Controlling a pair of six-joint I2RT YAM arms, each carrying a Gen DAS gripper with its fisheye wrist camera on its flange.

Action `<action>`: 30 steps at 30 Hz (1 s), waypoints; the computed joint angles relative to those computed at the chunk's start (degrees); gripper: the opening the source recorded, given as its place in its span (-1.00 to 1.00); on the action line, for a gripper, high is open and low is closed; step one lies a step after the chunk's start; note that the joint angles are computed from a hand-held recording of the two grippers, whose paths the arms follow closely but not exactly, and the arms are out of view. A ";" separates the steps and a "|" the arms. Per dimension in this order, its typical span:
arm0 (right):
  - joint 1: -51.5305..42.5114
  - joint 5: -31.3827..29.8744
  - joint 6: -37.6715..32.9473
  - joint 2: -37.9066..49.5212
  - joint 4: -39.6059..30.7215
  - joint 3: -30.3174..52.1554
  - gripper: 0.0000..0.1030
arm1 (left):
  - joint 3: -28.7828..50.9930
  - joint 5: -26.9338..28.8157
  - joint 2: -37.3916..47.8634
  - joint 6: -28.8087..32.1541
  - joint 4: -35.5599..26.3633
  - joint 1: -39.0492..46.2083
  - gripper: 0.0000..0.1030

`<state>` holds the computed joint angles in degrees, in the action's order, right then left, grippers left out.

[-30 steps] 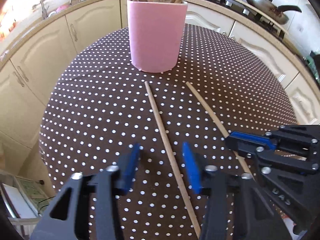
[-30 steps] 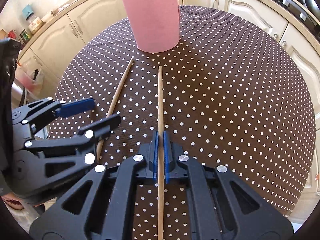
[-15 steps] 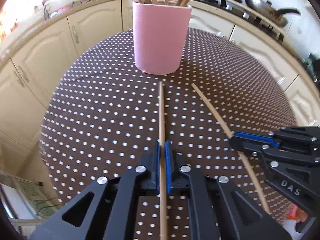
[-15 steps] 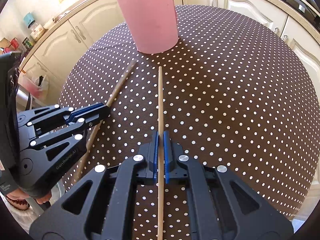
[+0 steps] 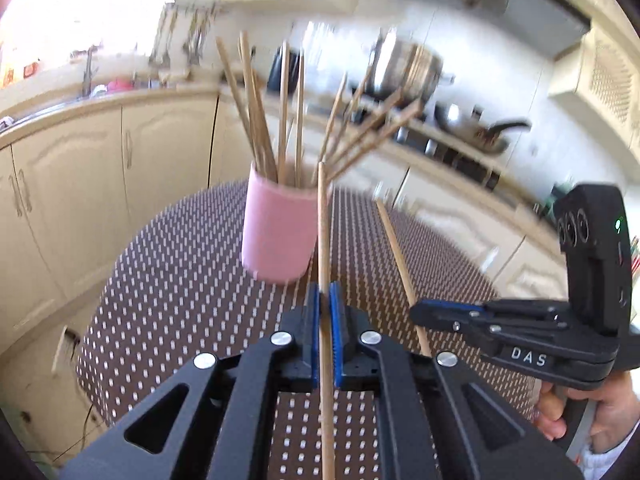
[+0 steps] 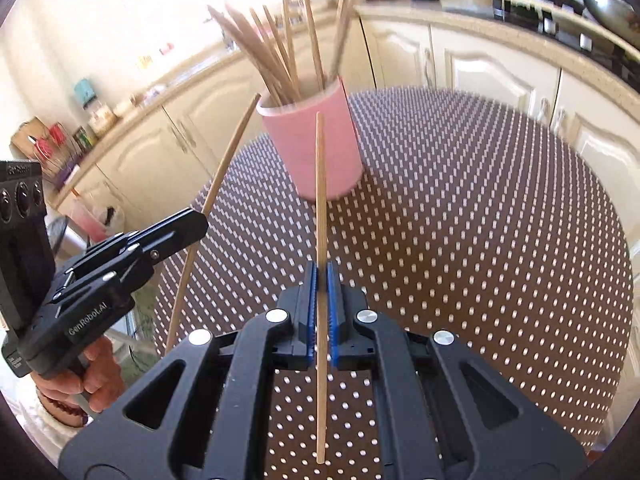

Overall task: Organize utensils
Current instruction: 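Lift both held chopsticks up over the pink cup, then lower both held chopsticks down into the pink cup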

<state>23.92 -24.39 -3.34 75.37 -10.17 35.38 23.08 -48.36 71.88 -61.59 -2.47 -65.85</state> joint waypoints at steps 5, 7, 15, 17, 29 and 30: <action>0.29 -0.31 1.74 -4.83 2.82 -0.17 -0.90 | -2.64 -7.92 -1.69 4.59 8.50 -1.17 -0.90; -0.22 -1.12 2.84 -6.14 4.76 -0.19 -0.90 | -3.03 -9.39 -2.16 8.02 12.23 -0.45 -0.90; 1.89 1.54 10.06 -2.79 17.98 2.23 -0.90 | -5.10 -5.76 -2.13 28.29 32.48 9.50 -0.90; 0.94 1.03 11.16 -0.19 21.50 4.09 -0.90 | -4.91 -2.56 -1.35 31.88 37.21 13.00 -0.90; 2.15 2.12 14.63 14.65 39.44 14.71 -0.90 | 0.59 8.07 13.13 44.59 61.08 28.84 -0.90; 2.31 2.15 14.85 15.51 40.54 15.18 -0.90 | 1.12 8.12 14.38 45.39 62.93 29.45 -0.90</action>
<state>26.24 -22.24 11.51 90.89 30.37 50.57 24.20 -40.24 86.26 -16.20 60.46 -36.40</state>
